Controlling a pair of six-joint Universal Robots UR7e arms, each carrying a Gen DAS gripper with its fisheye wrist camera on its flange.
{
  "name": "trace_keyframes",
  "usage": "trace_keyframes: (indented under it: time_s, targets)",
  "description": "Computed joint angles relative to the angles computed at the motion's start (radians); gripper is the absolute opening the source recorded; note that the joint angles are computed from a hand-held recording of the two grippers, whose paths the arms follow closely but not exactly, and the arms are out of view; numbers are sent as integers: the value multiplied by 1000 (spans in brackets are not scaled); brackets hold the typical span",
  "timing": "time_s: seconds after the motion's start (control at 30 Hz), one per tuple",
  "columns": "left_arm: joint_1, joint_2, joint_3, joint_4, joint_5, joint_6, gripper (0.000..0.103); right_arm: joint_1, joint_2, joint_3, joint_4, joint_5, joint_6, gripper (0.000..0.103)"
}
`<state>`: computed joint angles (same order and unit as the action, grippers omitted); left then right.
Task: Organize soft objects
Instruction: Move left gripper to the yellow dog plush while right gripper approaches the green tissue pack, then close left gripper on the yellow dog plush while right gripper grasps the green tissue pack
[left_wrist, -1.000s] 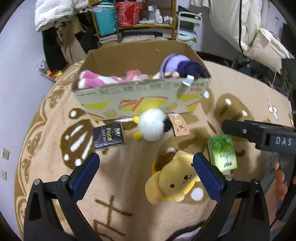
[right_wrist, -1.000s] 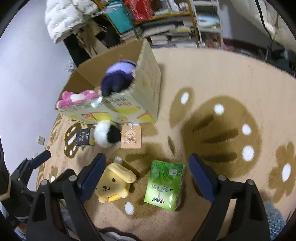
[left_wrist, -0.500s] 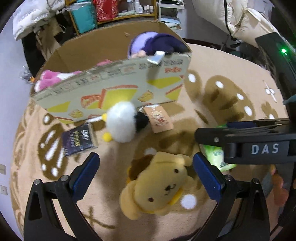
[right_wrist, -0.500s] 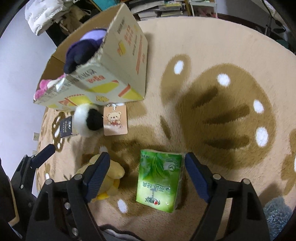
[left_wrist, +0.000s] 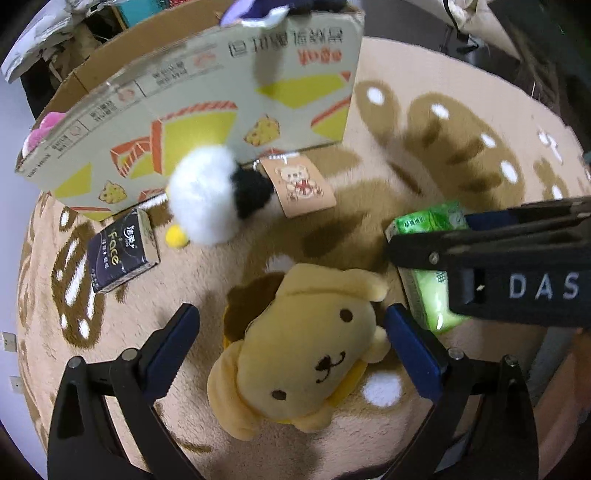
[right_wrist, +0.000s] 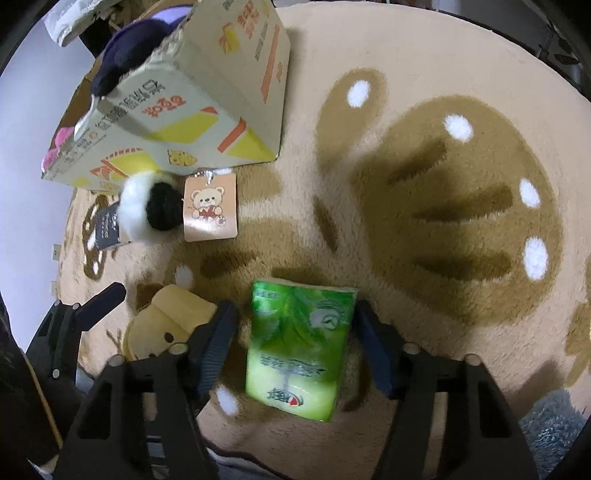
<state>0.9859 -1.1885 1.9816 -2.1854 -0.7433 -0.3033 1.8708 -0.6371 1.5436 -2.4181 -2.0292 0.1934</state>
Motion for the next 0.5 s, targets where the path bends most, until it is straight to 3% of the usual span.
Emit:
trace_keyframes:
  time_s: [0.13, 0.33, 0.5]
  targets:
    - [18, 11, -12, 20, -36, -22, 82, 4, 10, -5, -2, 2, 0, 59]
    - [25, -14, -3, -7, -58, -43, 77, 14, 19, 0, -46, 19, -33, 58]
    - [2, -56, 26, -36, 1, -43, 77, 24, 10, 18, -115, 39, -71, 57]
